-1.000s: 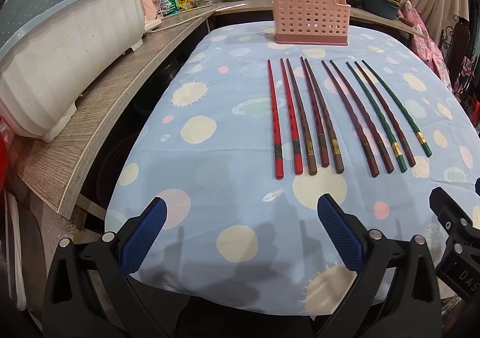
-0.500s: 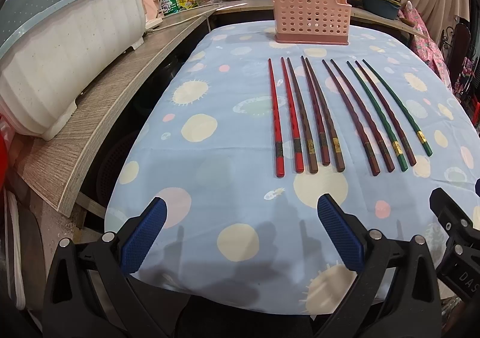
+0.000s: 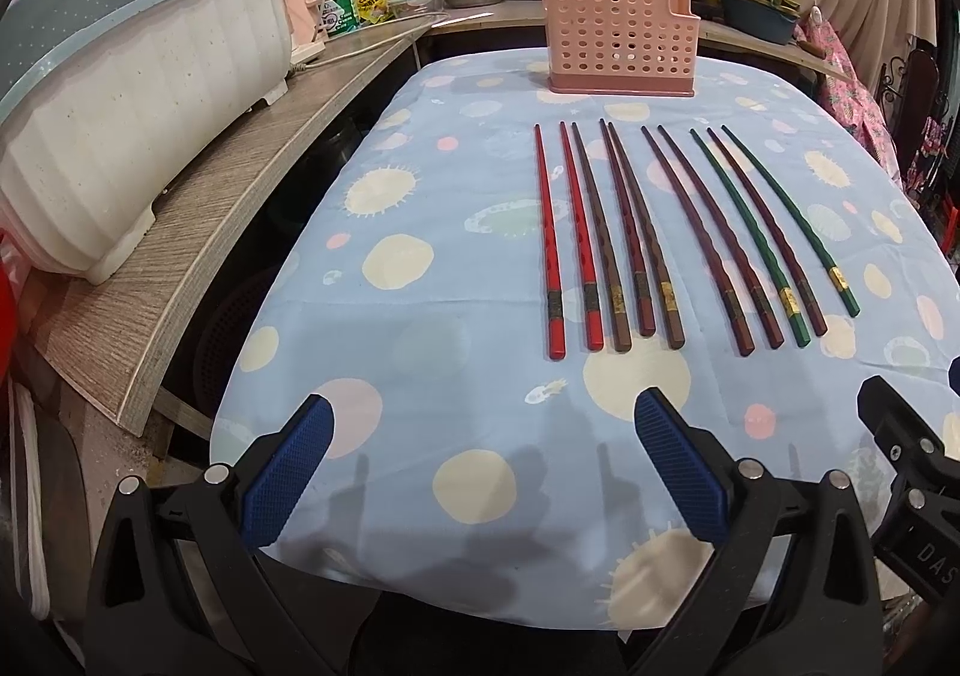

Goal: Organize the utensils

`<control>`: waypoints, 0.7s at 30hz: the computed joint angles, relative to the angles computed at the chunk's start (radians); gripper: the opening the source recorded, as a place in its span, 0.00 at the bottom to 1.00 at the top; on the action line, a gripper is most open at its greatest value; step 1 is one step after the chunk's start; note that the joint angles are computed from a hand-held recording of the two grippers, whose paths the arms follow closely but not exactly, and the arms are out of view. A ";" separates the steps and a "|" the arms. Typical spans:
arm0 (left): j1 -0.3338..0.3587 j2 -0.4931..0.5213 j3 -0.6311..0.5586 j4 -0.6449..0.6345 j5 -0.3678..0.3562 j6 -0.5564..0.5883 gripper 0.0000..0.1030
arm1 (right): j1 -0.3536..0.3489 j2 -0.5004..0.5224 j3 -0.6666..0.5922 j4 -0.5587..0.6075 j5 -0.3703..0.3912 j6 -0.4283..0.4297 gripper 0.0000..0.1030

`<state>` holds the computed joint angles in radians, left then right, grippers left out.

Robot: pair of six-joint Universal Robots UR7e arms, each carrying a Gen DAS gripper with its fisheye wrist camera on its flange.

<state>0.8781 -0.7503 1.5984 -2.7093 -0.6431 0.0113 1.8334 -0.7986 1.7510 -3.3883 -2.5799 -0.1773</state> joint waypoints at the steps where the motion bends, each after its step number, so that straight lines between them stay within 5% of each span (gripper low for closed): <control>1: 0.000 -0.001 0.001 0.000 0.000 0.000 0.93 | 0.000 0.000 -0.001 0.001 0.000 0.001 0.94; 21: -0.002 0.000 -0.001 0.009 -0.007 -0.002 0.93 | -0.002 -0.002 0.007 -0.001 0.003 0.010 0.93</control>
<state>0.8763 -0.7504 1.5974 -2.7003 -0.6496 0.0091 1.8316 -0.8002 1.7576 -3.3895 -2.5766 -0.1673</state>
